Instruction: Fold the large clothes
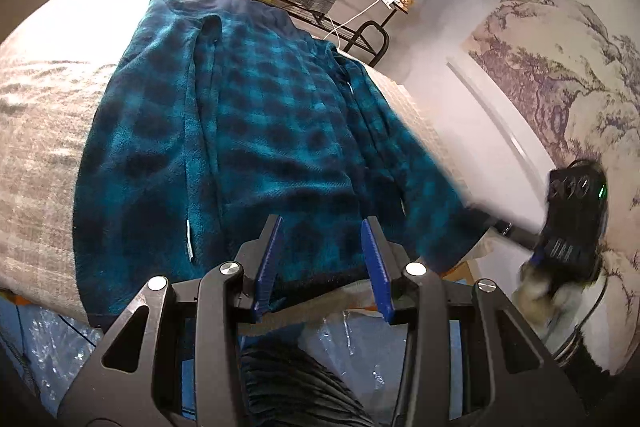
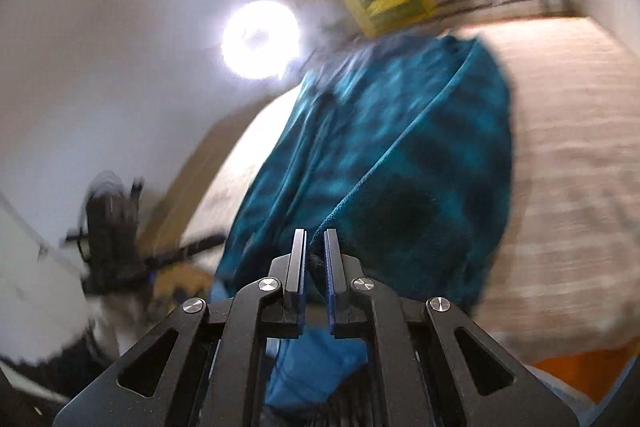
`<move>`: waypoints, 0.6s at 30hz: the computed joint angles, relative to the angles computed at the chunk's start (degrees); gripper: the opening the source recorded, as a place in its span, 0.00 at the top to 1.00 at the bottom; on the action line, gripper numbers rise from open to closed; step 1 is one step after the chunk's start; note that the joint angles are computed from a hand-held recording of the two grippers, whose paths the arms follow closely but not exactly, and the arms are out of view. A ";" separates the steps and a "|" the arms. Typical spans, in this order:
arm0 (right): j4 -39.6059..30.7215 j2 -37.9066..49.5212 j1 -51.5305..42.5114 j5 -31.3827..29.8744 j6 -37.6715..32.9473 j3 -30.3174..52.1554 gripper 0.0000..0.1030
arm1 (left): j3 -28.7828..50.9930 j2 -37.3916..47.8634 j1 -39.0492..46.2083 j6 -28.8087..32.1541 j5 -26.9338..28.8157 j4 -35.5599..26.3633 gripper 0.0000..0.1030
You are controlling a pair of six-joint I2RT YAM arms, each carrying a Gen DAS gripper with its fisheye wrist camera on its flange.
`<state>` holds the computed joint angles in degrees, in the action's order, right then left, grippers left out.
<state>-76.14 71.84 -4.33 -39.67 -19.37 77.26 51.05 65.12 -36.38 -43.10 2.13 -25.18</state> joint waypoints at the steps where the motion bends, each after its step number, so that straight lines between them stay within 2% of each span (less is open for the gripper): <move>1: 0.82 0.18 2.77 1.98 0.10 -2.45 0.92 | -0.17 0.70 0.55 -0.19 0.89 0.84 0.60; 5: -1.90 3.80 3.80 2.86 -4.22 -3.68 0.90 | 0.58 5.30 1.47 -0.03 3.77 4.05 0.60; 7: -3.44 5.74 2.07 2.71 -6.31 -1.45 0.85 | 1.58 8.55 1.66 0.02 5.27 5.70 0.60; 10: -3.83 10.31 -0.81 4.03 -7.89 5.53 0.83 | 4.73 15.43 1.60 0.79 7.39 7.96 0.57; 12: -3.06 15.40 -1.74 5.81 -6.78 12.89 0.83 | 7.37 20.65 1.32 1.12 8.02 9.55 0.51; 15: -2.48 24.90 -2.43 7.50 -4.60 25.67 0.78 | 11.36 27.29 1.31 1.29 9.99 10.56 0.51; 17: -2.30 32.55 -2.01 8.61 -2.01 36.00 0.60 | 13.34 30.45 1.35 1.73 11.20 11.08 0.51; 18: -2.23 36.24 -1.71 9.42 -0.94 41.09 0.59 | 14.46 32.02 1.33 2.32 11.79 11.18 0.51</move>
<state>-78.38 108.08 -6.04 -30.25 -20.31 118.36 65.51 97.14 -35.05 -40.78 13.92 -14.01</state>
